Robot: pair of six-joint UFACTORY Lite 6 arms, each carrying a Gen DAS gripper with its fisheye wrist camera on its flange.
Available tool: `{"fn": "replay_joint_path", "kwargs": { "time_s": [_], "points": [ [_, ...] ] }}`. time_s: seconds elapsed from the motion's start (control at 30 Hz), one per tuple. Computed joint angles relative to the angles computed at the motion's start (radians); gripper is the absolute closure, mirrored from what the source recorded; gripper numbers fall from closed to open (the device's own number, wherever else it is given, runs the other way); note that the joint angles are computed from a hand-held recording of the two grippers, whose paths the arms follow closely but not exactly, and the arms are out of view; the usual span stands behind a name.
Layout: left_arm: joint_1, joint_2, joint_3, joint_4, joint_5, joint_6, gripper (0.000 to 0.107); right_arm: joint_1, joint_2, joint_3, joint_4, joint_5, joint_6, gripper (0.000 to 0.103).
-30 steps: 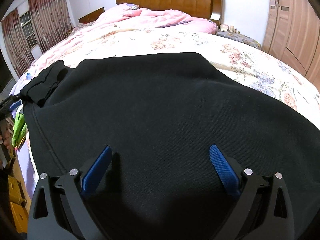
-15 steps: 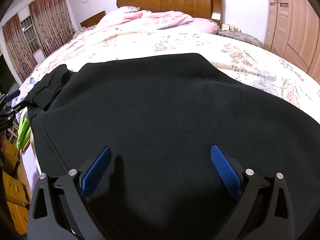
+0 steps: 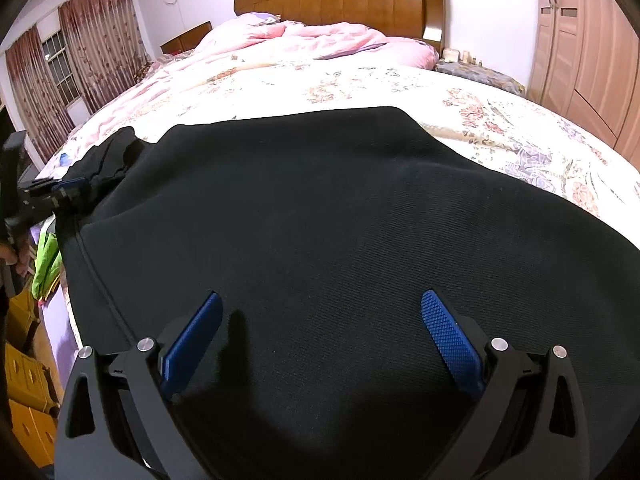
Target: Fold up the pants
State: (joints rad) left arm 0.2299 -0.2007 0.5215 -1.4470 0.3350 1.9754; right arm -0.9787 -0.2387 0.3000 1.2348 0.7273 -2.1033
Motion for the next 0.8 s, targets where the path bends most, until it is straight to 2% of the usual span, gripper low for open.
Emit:
{"fn": "replay_joint_path", "kwargs": {
  "time_s": [0.03, 0.1, 0.2, 0.27, 0.3, 0.37, 0.4, 0.43, 0.47, 0.5, 0.53, 0.57, 0.63, 0.7, 0.73, 0.8],
  "points": [
    [0.067, -0.029, -0.009, -0.014, 0.059, 0.006, 0.107, 0.000, 0.000, 0.000, 0.000, -0.001, 0.000, 0.006],
    [0.266, -0.023, 0.008, -0.038, 0.264, -0.012, 0.107, 0.001, -0.005, -0.002, 0.000, -0.005, -0.002, 0.006],
    [0.565, 0.155, 0.148, -0.036, 0.540, -0.120, 0.107, 0.011, -0.012, -0.009, 0.008, -0.017, -0.005, 0.006],
    [0.676, 0.295, 0.254, -0.031, 0.616, -0.202, 0.107, 0.020, -0.022, -0.016, 0.014, -0.029, -0.009, 0.005],
    [0.711, 0.334, 0.288, -0.019, 0.611, -0.216, 0.107, 0.023, -0.024, -0.018, 0.018, -0.034, -0.011, 0.005],
    [0.723, 0.288, 0.261, 0.026, 0.581, -0.118, 0.107, 0.030, -0.030, -0.021, 0.022, -0.044, -0.013, 0.005],
    [0.702, 0.210, 0.199, 0.021, 0.553, -0.069, 0.102, 0.037, -0.035, -0.025, 0.025, -0.050, -0.011, 0.005],
    [0.688, 0.106, 0.113, 0.023, 0.544, 0.018, 0.080, 0.043, -0.039, -0.027, 0.028, -0.057, -0.011, 0.005],
    [0.637, 0.001, 0.033, 0.044, 0.527, 0.122, 0.044, 0.047, -0.043, -0.031, 0.031, -0.061, -0.011, 0.005],
    [0.605, -0.104, -0.049, 0.035, 0.502, 0.213, 0.032, 0.051, -0.047, -0.033, 0.033, -0.066, -0.010, 0.005],
    [0.536, -0.208, -0.115, 0.047, 0.455, 0.262, 0.029, 0.055, -0.051, -0.036, 0.035, -0.071, -0.011, 0.005],
    [0.448, -0.281, -0.157, 0.044, 0.366, 0.268, 0.029, 0.057, -0.053, -0.037, 0.036, -0.075, -0.011, 0.005],
    [0.253, -0.338, -0.203, 0.035, 0.171, 0.297, 0.032, 0.062, -0.056, -0.038, 0.039, -0.081, -0.013, 0.005],
    [0.089, -0.303, -0.201, 0.036, -0.032, 0.331, 0.043, 0.064, -0.055, -0.039, 0.041, -0.084, -0.015, 0.005],
    [0.032, -0.300, -0.218, 0.100, -0.087, 0.286, 0.048, 0.065, -0.056, -0.039, 0.042, -0.085, -0.015, 0.005],
    [-0.041, -0.257, -0.206, 0.170, -0.160, 0.264, 0.047, 0.065, -0.056, -0.039, 0.043, -0.085, -0.015, 0.005]
  ]
}}
